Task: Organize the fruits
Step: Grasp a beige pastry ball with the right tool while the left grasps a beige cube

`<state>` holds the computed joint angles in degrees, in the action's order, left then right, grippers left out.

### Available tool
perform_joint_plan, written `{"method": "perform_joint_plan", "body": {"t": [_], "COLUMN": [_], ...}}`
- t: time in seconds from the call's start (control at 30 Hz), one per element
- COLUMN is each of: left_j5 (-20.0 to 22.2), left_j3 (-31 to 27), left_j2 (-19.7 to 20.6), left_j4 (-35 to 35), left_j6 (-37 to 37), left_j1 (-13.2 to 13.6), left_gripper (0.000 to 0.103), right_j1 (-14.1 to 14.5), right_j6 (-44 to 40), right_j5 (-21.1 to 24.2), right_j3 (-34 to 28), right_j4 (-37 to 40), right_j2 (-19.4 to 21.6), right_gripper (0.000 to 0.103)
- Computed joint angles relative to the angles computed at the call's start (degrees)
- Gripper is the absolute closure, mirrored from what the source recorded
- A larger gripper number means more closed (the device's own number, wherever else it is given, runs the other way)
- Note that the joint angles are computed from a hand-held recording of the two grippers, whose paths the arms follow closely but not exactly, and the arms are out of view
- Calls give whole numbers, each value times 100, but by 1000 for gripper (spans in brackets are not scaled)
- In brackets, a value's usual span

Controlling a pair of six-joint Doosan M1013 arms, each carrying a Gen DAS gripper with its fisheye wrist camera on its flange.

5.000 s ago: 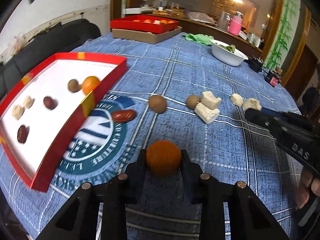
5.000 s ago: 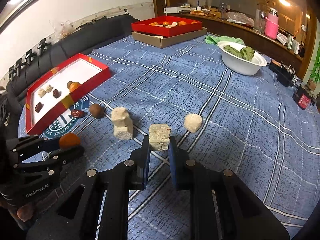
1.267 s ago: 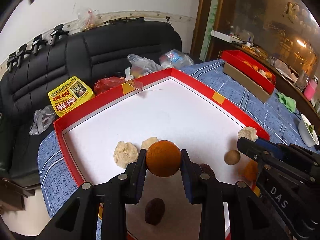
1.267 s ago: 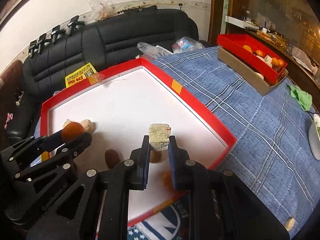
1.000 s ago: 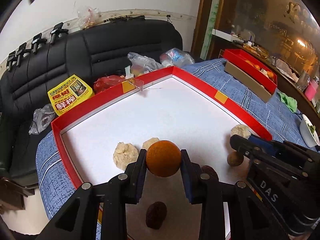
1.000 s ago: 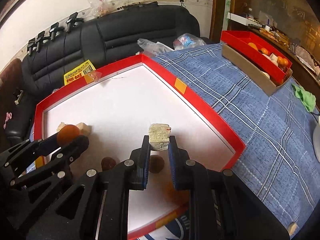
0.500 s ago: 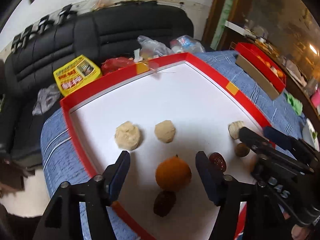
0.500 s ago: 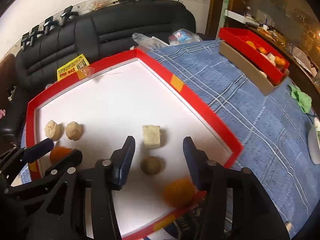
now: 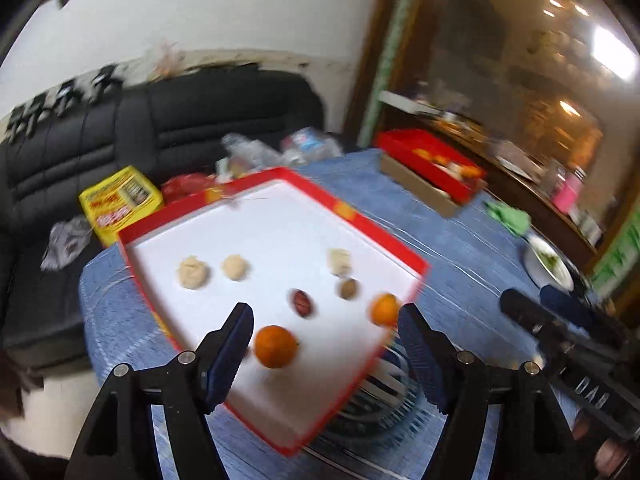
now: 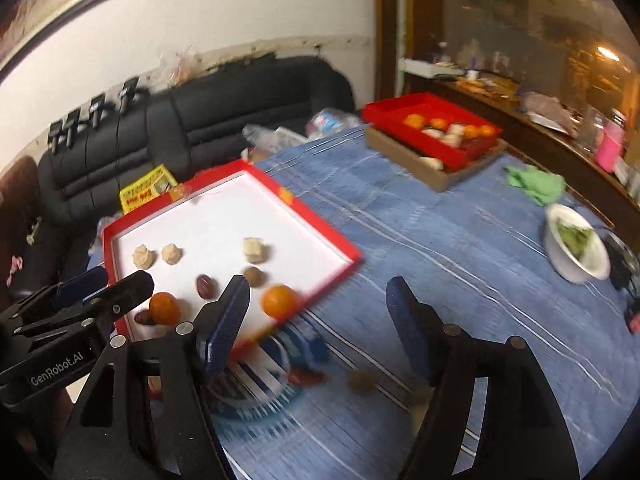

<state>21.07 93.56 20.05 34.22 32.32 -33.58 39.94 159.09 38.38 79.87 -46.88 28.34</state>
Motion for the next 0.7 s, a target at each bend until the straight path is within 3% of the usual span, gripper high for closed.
{"method": "perform_joint_plan", "body": {"t": [0.17, 0.3, 0.43, 0.63, 0.7], "left_j5": [-292, -262, -66, 27, 33], "left_j3": [214, 250, 197, 155, 136], "left_j2": [-28, 52, 165, 231, 246], "left_j4": [-297, -904, -1422, -1426, -1432], "left_j6": [876, 1705, 2366, 2491, 2498], "left_j1": [-283, -428, -552, -656, -661], "left_gripper": [30, 30, 30, 30, 30], "right_j1": [4, -118, -267, -403, -426], "right_j6": [1586, 2146, 2072, 1621, 1416], "right_j5": [85, 355, 404, 289, 370], "right_j3": [1007, 1626, 1919, 1879, 1760], "right_j4": [-918, -802, -387, -87, -26], "right_j2": [-575, -830, -870, -732, -639], "right_gripper": [31, 32, 32, 35, 41]}}
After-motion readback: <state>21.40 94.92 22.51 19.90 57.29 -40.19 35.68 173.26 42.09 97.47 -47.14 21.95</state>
